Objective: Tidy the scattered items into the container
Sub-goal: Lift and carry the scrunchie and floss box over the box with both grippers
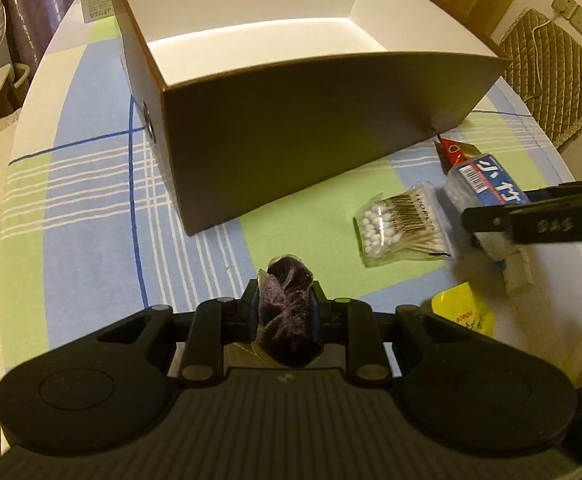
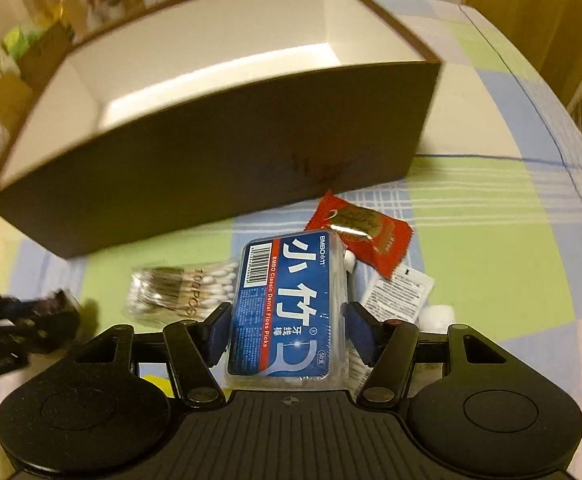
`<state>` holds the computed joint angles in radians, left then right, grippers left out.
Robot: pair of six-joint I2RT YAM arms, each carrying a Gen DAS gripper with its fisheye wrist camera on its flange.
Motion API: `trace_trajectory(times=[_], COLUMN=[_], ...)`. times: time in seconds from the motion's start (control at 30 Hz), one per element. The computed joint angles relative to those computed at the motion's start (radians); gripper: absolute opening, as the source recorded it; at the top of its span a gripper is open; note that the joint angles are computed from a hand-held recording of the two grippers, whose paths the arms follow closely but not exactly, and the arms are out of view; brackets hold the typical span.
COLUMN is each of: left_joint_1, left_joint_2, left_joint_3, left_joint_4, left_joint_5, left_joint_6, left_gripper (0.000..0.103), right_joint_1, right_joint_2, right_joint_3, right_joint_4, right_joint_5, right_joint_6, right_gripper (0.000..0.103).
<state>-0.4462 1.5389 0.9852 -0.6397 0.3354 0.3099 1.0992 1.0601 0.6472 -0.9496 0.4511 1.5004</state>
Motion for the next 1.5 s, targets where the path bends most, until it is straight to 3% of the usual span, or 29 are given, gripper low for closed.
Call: trace_trajectory(times=[0.2,0.33,0.53,0.73,1.0,1.23,1.5], left_joint_1=[-0.008,-0.022,-0.046,-0.046,-0.008,-0.031,-0.074], left_joint_2=[-0.059,-0.108,-0.153,-0.161,-0.085,0.093,0.324], left_joint_3=[-0.004,-0.002,0.027,0.106,0.299,0.528,0.785], left_joint_4=[-0.017,-0.037,-0.064,-0.092,-0.127,-0.105,-0.188], left_joint_5=[0.005,0.006,-0.002,-0.010,0.035,0.030,0.003], left_joint_6=[-0.011,-0.022,-0.027,-0.016,0.032,0.053,0.084], left_gripper=[0.019,0.019,0.019,0.019,0.019,0.019,0.019], right_joint_1=[0.016,-0.008,-0.114,-0.358,-0.781,-0.900,-0.971], right_joint_2=[-0.256,-0.332,-0.416,-0.471,-0.358,-0.140,0.075], right_joint_3=[-0.032,-0.013,0.015,0.058,0.179,0.282,0.347], right_joint_4=[-0.090,-0.132,-0.132,-0.074,0.083,0.205,0.263], right_joint_5=[0.017,0.028,0.018,-0.097,-0.413,-0.511,-0.579], right_joint_6=[0.132,0.112,-0.042,-0.332,-0.759,-0.971,-1.165], right_gripper=[0.063,0.063,0.063,0.063,0.064,0.064,0.064])
